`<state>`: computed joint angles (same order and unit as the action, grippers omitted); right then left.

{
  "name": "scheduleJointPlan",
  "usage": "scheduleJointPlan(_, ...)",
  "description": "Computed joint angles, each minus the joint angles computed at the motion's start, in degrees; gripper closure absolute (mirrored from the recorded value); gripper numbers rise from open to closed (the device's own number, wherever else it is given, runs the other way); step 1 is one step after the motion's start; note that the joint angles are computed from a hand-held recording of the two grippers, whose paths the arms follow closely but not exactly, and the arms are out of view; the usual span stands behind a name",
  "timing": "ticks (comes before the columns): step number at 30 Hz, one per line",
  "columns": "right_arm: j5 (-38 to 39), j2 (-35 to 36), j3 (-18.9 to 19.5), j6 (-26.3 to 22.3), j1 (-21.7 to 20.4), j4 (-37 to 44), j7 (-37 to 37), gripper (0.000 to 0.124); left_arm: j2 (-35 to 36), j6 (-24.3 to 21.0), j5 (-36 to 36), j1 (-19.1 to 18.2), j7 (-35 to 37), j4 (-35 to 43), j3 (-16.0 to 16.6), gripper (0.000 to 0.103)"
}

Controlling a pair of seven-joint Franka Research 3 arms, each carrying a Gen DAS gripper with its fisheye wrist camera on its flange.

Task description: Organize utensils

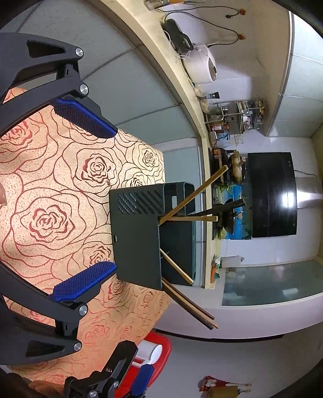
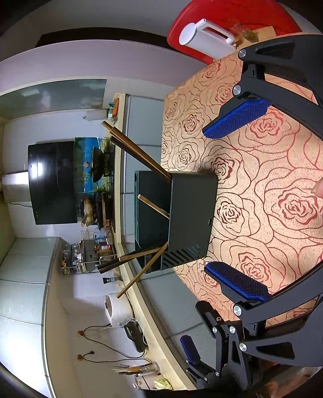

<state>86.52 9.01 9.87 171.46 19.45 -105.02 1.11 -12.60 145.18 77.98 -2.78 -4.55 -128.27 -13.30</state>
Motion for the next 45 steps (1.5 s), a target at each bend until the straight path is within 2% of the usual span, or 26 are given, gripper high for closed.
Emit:
scheduleJointPlan(6,1.16,0.13,0.13,0.93,0.20,0.01,-1.46,0.028,-0.76,-0.37,0.79,0.05,-1.17,-0.62,-0.08,0.007)
scheduleJointPlan(29,-4.12,0.98,0.53,2.92,-0.22,0.20,6.03,0.028,-0.31,-0.97,0.55,-0.37,-1.32,-0.67,-0.26,0.007)
scheduleJointPlan(45,-4.66,1.07,1.20,3.04,-0.77,-0.03,6.53,0.028,-0.25,-0.41,-0.02,-0.23,-0.96,-0.82,-0.05,0.007)
